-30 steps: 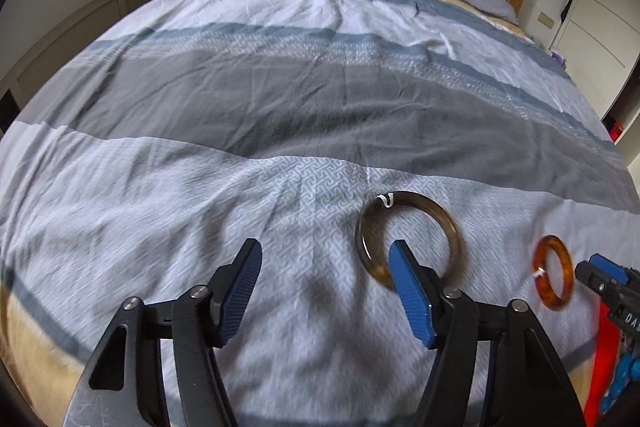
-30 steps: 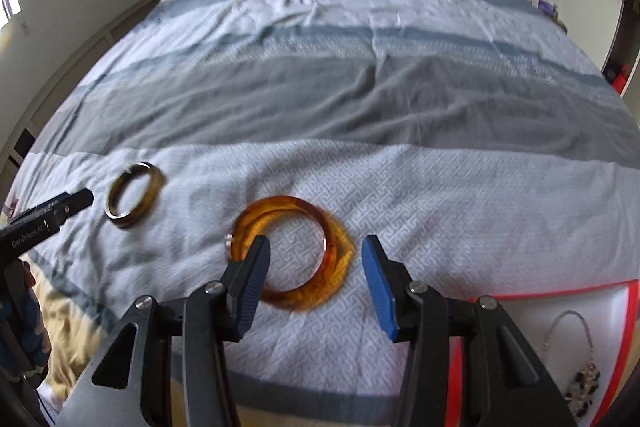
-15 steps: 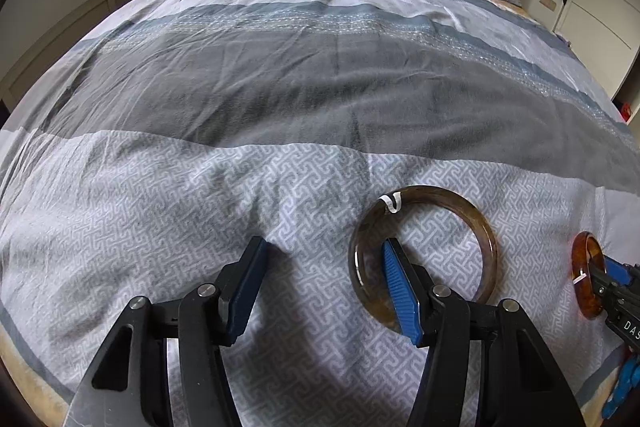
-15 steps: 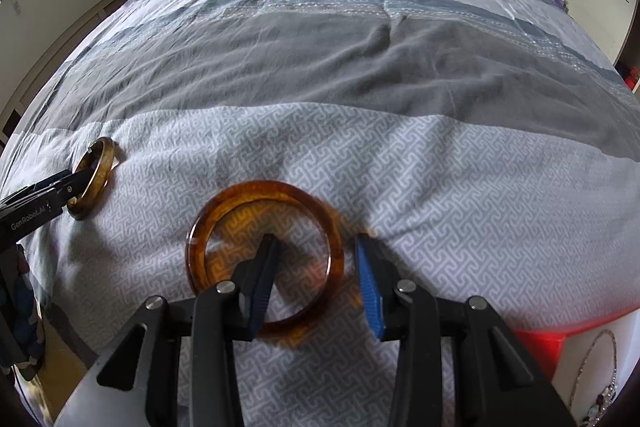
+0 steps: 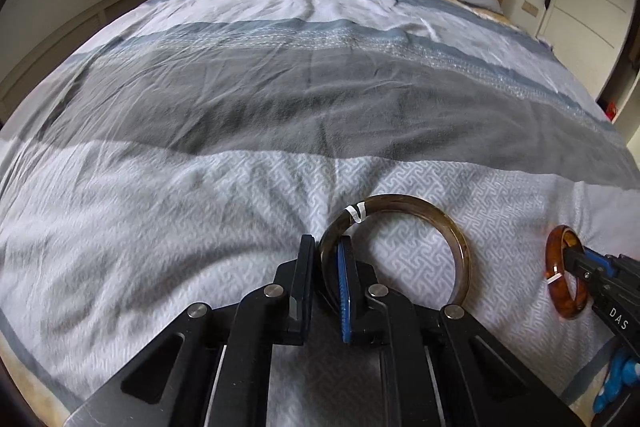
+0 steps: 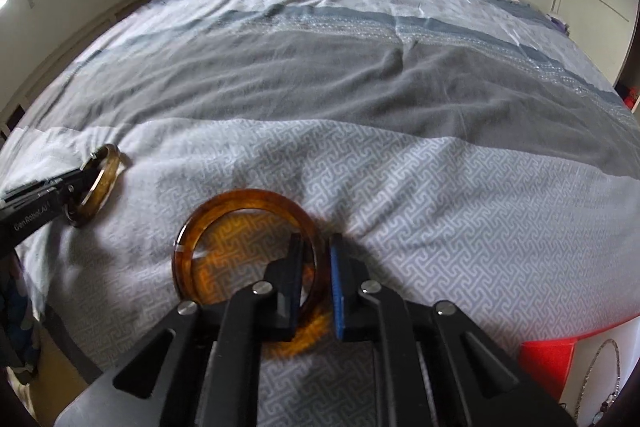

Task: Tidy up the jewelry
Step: 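Carry both bangles into the red box and open both tools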

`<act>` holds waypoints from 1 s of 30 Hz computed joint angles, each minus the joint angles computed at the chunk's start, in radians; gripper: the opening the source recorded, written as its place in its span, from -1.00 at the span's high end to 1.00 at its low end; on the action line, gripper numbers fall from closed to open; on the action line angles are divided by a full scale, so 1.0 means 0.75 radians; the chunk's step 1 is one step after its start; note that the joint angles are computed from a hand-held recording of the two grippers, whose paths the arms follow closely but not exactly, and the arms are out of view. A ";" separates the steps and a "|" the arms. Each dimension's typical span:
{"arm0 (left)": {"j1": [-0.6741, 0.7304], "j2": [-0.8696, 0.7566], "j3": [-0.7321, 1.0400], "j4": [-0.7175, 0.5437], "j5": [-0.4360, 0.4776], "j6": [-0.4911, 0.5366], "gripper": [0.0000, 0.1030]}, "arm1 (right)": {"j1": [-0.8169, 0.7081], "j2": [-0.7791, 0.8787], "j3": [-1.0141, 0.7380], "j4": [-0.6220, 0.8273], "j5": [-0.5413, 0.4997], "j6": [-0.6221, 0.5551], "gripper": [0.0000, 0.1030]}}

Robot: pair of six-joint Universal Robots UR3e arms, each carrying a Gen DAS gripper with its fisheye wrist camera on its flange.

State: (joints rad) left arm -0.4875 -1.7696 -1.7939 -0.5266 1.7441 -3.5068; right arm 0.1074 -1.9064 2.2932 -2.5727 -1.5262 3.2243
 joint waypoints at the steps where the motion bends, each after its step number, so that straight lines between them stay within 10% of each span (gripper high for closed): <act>1: -0.012 0.024 -0.017 -0.002 0.017 -0.009 0.80 | 0.005 -0.020 0.003 0.012 -0.002 0.004 0.80; 14: -0.232 0.410 -0.148 -0.261 0.352 -0.071 0.82 | 0.269 -0.315 -0.110 0.275 -0.127 0.165 0.82; 30: -0.779 0.653 0.080 -0.913 0.753 -0.482 0.82 | 1.103 -0.399 -0.579 0.827 -0.773 0.747 0.82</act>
